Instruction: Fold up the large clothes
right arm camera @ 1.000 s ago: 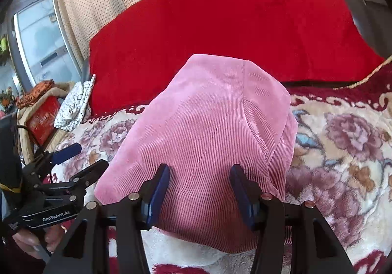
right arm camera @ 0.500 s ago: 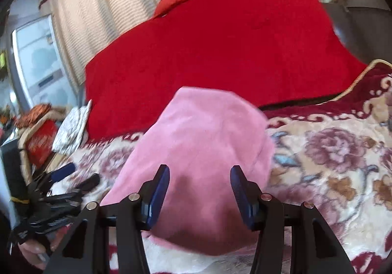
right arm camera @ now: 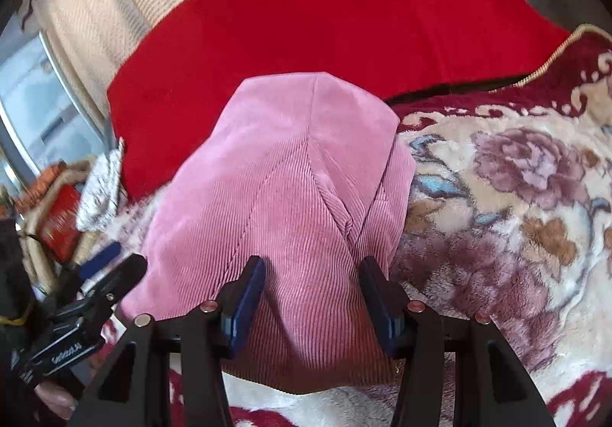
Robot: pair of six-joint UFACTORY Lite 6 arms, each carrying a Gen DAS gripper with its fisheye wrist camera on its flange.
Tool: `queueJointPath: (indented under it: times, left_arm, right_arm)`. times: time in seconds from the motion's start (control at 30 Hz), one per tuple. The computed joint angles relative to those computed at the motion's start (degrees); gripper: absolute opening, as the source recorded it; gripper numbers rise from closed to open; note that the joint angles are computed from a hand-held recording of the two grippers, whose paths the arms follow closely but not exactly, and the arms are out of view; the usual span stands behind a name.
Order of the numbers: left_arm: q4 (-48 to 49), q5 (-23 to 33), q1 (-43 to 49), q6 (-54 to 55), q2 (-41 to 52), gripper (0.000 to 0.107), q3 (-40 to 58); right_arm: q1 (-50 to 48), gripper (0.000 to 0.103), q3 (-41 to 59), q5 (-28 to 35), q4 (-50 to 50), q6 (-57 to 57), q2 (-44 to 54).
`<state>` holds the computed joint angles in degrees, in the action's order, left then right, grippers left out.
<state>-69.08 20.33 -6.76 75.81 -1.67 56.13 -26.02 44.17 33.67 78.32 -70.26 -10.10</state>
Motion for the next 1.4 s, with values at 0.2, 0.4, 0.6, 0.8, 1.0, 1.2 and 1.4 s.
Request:
queueJointPath:
  times: [0.2, 0.4, 0.6, 0.8, 1.0, 1.2, 1.4]
  left_arm:
    - [-5.1, -3.8, -1.82, 6.12, -2.05, 0.09, -2.88]
    - [-0.95, -3.69, -1.34, 2.47, -3.12, 0.09, -2.66]
    - [-3.31, -3.26, 0.82, 3.59, -4.95, 0.089, -3.43]
    - [-7.88, 0.44, 5.3, 4.66, -2.71, 0.089, -0.75]
    - [1.03, -5.37, -0.95, -1.74, 0.98, 0.09, 0.52]
    - [-1.76, -5.7, -1.14, 2.57, 0.43, 0.092, 0.01]
    - [-1.26, -6.35, 0.2, -0.79, 0.67, 0.097, 1.19]
  right_arm:
    - [-0.6, 0.055, -1.74, -0.21, 1.88, -3.13, -2.0]
    - [-3.24, 0.055, -4.69, 1.92, 9.48, -9.93, -7.5]
    - [2.63, 0.055, 0.26, -2.86, -1.26, 0.51, -0.01]
    - [-2.18, 0.055, 2.42, 0.96, 5.06, -3.28, -2.47]
    - [3.33, 0.055, 18.21, -4.87, -4.46, 8.52, 8.2]
    - [4.19, 0.055, 24.8, -2.14, -7.78, 12.07, 22.84]
    - [2.73, 0.056, 17.97, -3.37, -5.29, 8.42, 14.95]
